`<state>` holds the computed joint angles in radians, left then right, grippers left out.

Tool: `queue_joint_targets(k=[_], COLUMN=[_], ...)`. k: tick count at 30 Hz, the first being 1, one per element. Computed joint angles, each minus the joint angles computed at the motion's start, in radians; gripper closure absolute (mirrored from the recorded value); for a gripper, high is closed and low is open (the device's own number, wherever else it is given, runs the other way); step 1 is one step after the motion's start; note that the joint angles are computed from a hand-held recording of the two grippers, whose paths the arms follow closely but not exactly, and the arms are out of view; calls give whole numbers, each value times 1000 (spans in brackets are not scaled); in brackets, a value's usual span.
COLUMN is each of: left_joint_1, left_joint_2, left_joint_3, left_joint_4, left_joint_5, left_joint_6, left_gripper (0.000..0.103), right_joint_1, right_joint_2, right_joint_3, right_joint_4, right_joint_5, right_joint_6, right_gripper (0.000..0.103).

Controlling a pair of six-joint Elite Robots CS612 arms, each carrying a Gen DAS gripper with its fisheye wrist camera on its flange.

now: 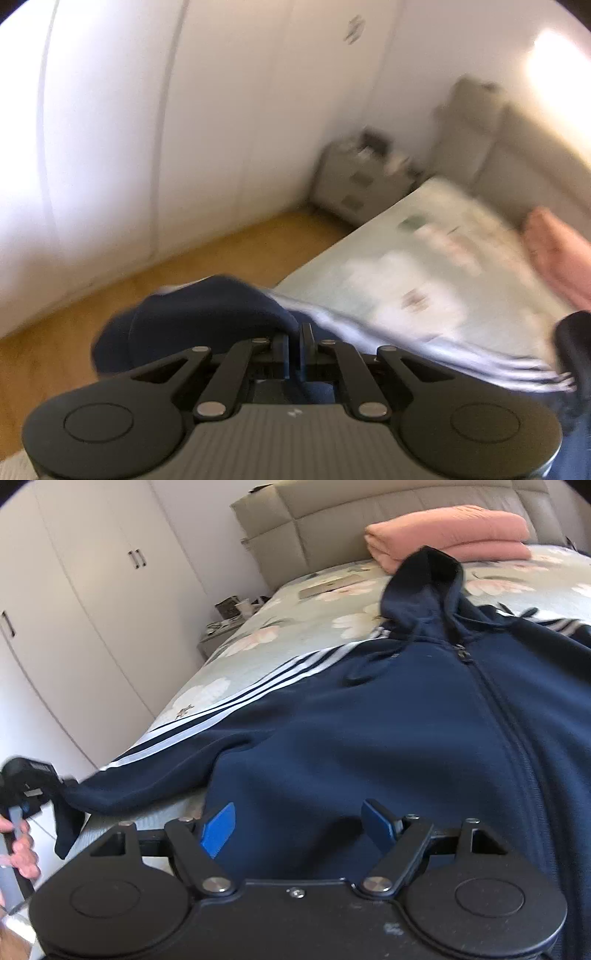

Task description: Fold large clothes

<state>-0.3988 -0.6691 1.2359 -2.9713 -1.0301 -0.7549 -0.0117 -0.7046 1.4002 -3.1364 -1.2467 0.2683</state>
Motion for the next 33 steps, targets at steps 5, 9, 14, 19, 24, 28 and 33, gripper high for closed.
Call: queue_joint_targets(k=[5, 9, 14, 19, 24, 28, 33], left_joint_1=[-37, -76, -131, -172, -205, -225, -224], left_joint_2=[19, 61, 131, 198, 286, 336, 364], left_joint_3=[-75, -200, -358, -467, -570, -599, -601], left_joint_4=[-163, -222, -237, -178, -112, -89, -6], left_joint_5=[-16, -78, -197, -321, -379, -402, -571], left_joint_6=[192, 305, 361, 349, 313, 267, 199], left_gripper=[98, 98, 98, 98, 98, 98, 89], right_joint_1=[-22, -42, -71, -102, -135, -168, -191], right_joint_2=[-19, -34, -53, -61, -59, -48, -73], right_joint_3=[34, 51, 76, 101, 129, 163, 185], right_joint_4=[-39, -65, -83, -117, -178, -301, -241], right_joint_5=[-3, -14, -54, -88, -90, -84, -109], right_joint_6=[35, 74, 96, 145, 247, 418, 374], right_gripper=[11, 11, 11, 11, 11, 11, 11])
